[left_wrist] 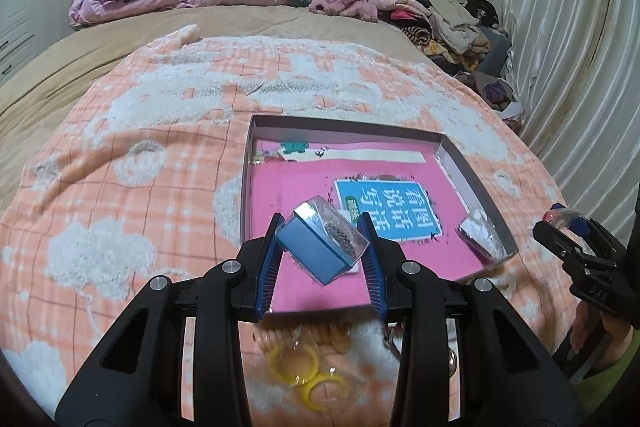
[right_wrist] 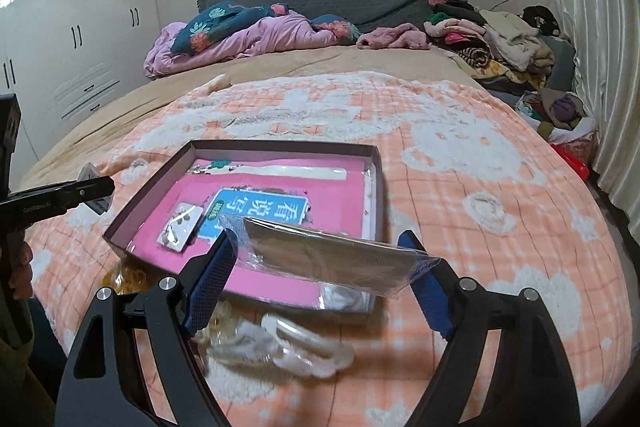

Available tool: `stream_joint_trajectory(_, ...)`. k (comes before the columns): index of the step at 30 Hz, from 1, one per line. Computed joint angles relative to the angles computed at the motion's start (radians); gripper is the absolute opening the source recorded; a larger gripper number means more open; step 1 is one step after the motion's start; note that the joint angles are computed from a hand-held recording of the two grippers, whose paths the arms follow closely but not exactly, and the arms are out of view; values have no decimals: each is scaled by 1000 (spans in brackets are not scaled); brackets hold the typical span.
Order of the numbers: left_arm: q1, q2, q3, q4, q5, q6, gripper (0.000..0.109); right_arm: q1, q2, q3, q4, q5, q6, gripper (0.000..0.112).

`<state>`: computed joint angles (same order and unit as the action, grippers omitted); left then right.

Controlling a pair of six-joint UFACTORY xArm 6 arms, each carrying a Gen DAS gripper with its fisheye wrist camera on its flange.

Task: Organize jewelry
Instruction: 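Lower the blue box into the pink-lined box with the left tool while the right tool drops the sleeve inside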

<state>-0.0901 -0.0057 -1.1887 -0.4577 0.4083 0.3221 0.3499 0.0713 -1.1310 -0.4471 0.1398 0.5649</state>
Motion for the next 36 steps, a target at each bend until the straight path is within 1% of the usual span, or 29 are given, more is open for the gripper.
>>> stream_joint_trajectory(10,-15,89,-91,72,28,-65,29,12,136,-173,129,57,-152,81)
stream_joint_trajectory(14,-18,112,-105,101,17,-88,29,16,174,-218,198,80,-216,81)
stream_joint_trajectory(17,-19,129,-116,100,14,-96,29,21,202,-246,246,96,-248,81)
stream_joint_trajectory(26,-15,160,-130,73,14,-89,29,31,288,-357,300,165,-286,81)
stream_joint_trajectory(36,-8,185,-140,72,14,-85,29,26,325,-397,262,201,-230,82)
